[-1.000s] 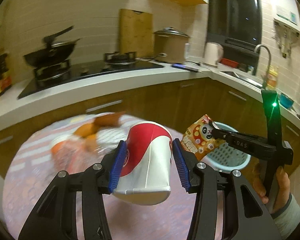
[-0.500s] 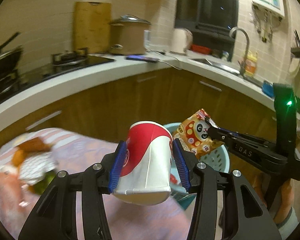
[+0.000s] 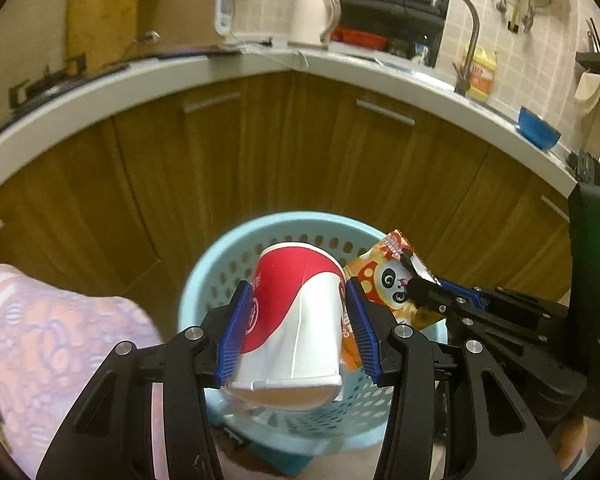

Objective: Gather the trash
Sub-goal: 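Move both tools over the blue basket and release the cup and snack bag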

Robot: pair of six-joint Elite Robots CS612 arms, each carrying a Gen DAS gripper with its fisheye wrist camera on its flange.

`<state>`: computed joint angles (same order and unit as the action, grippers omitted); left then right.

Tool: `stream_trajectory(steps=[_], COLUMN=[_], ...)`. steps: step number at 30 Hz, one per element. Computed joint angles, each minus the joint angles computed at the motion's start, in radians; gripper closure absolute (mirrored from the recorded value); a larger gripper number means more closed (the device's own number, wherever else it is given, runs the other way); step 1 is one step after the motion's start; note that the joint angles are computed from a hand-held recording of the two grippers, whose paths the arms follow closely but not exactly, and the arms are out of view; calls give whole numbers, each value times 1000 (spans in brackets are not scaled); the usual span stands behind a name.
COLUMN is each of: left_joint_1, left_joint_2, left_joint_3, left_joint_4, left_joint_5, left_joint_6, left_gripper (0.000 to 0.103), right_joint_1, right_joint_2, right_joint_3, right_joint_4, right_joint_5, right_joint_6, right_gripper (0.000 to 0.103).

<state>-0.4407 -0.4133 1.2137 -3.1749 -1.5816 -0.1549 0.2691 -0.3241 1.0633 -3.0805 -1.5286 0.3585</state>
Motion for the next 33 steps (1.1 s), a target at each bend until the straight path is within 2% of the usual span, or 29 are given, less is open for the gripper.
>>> stream_trajectory(steps=[5, 7, 9, 12, 16, 21, 28, 33], left_joint_1=[2, 5, 4, 6, 12, 17, 24, 30], left_joint_2=[25, 22, 18, 2, -27, -75, -157, -217], left_joint_3=[-44, -38, -29, -3, 51, 144, 310, 428], left_joint_4=[66, 77, 65, 46, -22, -134, -305, -400], left_joint_5=[-44, -59, -43, -36, -32, 8, 111, 223], left_joint_6=[-9, -19, -15, -15, -42, -84, -140, -182], left_gripper=[55, 38, 35, 35, 35, 35, 35, 35], right_joint_1=[-8, -9, -8, -4, 0, 15, 58, 96], right_joint_2=[11, 13, 13, 5, -10, -36, -57, -56], right_joint_3=[-17, -22, -22, -10, 9, 37, 42, 23], right_joint_4=[53, 69, 74, 57, 25, -24, -69, -71], right_joint_5=[21, 35, 36, 30, 32, 40, 70, 108], right_joint_6=[11, 15, 19, 15, 9, -21, -89, -132], right_gripper=[92, 88, 73, 70, 70, 70, 70, 70])
